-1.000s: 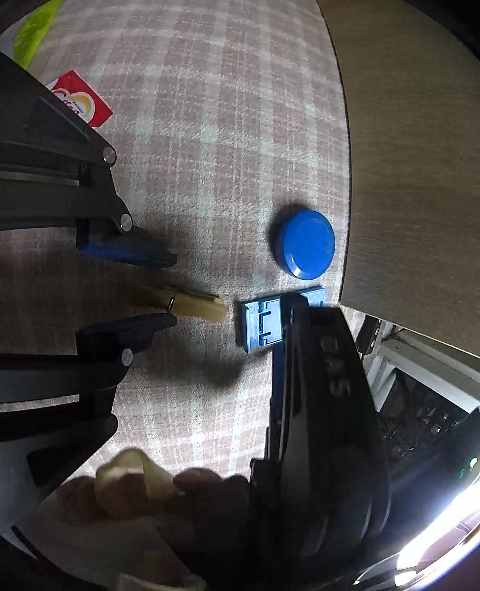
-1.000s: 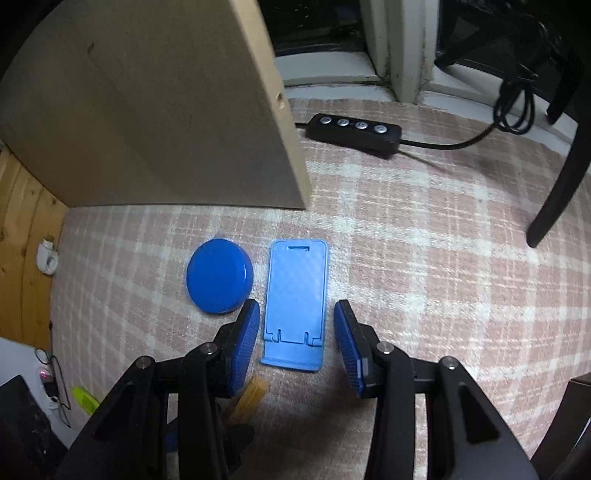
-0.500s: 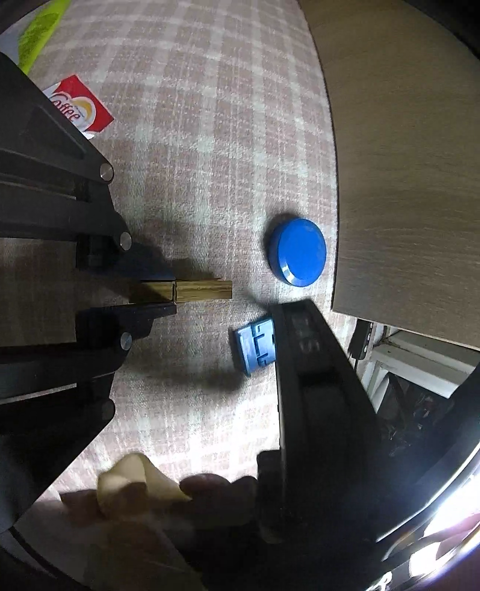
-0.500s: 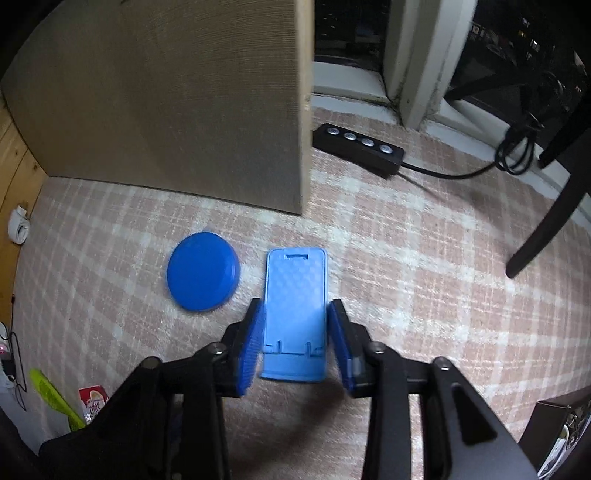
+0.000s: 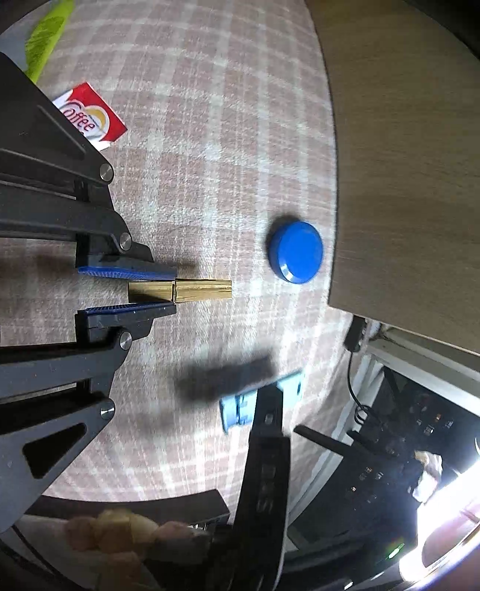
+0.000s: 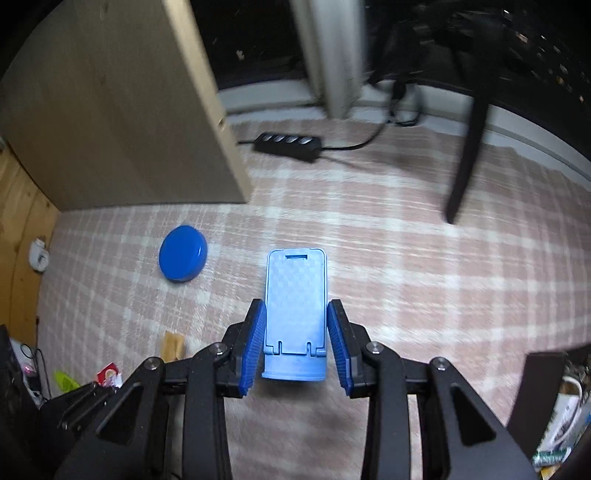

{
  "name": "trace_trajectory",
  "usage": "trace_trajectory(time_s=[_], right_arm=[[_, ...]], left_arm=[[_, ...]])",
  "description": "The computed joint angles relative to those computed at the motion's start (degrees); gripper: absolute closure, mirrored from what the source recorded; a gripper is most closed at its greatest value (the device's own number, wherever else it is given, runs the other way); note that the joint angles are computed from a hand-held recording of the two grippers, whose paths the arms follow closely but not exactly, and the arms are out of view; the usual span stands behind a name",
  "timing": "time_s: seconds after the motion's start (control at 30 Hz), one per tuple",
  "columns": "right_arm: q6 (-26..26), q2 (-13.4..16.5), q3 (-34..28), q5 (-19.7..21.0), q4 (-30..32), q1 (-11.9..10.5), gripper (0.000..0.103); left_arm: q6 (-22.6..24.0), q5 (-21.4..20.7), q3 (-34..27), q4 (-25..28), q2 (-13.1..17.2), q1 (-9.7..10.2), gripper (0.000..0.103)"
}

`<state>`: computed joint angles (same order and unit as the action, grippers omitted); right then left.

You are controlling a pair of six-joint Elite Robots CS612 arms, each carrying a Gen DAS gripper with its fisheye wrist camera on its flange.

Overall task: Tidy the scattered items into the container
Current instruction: 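Grasp the clothespin with the left gripper while the right grasps the blue phone stand, then carry the clothespin and phone stand over the container and open both grippers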

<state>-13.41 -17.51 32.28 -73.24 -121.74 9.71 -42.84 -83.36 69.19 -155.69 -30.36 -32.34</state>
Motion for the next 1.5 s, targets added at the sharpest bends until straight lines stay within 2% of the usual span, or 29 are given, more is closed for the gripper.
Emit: trace_trajectory(time_s=[0.07,0.17,0.3,0.43,0.7,0.83,1.07,1.2,1.23,1.27,1.3,1.33,1.4,1.5], right_arm=[[0.59,-2.04,3.56,1.13,-2.52,-0.79,0.07],[2.31,-7.22,13.36,2.44,-9.14,-1.75,0.07],[3.43,-9.42,17.35,3.4,-13.14,-3.47,0.07],[4.36,-13.71,23.95,3.88,-17.23,-6.57,0.07],[8.39,-21.5,37.08,-0.49,-27.34,-12.61,0.07],[9.87,-24.74,42.27,-2.66,-29.86,-15.16,0.07],[12.04,-27.18,46.69,-5.04,-32.13,-17.86,0.07],[12.55,-27.49,47.59,-5.75,-32.99,-18.3,0.069],[12.9,-27.44,47.71,-5.72,-33.67,-18.39,0.069],[13.8,-27.37,47.68,-5.48,-33.97,-18.54,0.062],[14.97,-27.3,47.35,-5.26,-32.92,-18.7,0.055],[16.58,-27.3,47.25,-4.47,-32.55,-19.0,0.048],[17.88,-27.14,47.1,-2.69,-33.25,-19.46,0.047],[17.77,-27.29,47.23,-3.01,-33.98,-19.39,0.047]], left_arm=[[-0.05,-0.49,-0.05,-0.21,-0.41,-0.11,0.092],[1.27,-0.72,-0.9,0.03,-0.73,-0.61,0.092],[3.56,-2.0,-3.35,0.14,-0.28,-1.54,0.092],[6.07,-4.24,-5.04,-0.31,-0.4,-2.95,0.092],[14.08,-11.31,-8.8,0.22,0.29,-6.62,0.092],[18.31,-15.73,-9.88,1.89,0.57,-8.84,0.092],[25.07,-19.09,-12.17,5.5,1.38,-12.13,0.092],[27.69,-17.81,-13.0,6.41,1.59,-13.44,0.089],[28.17,-17.37,-13.5,7.05,1.81,-13.62,0.082],[28.31,-17.2,-14.05,8.27,1.98,-13.69,0.056],[28.01,-16.92,-14.16,8.65,2.0,-13.7,0.046],[27.76,-16.33,-13.65,7.85,1.8,-13.72,0.048],[28.49,-14.98,-12.66,7.23,1.26,-13.76,0.05],[27.96,-14.67,-12.01,7.12,0.93,-13.41,0.055]])
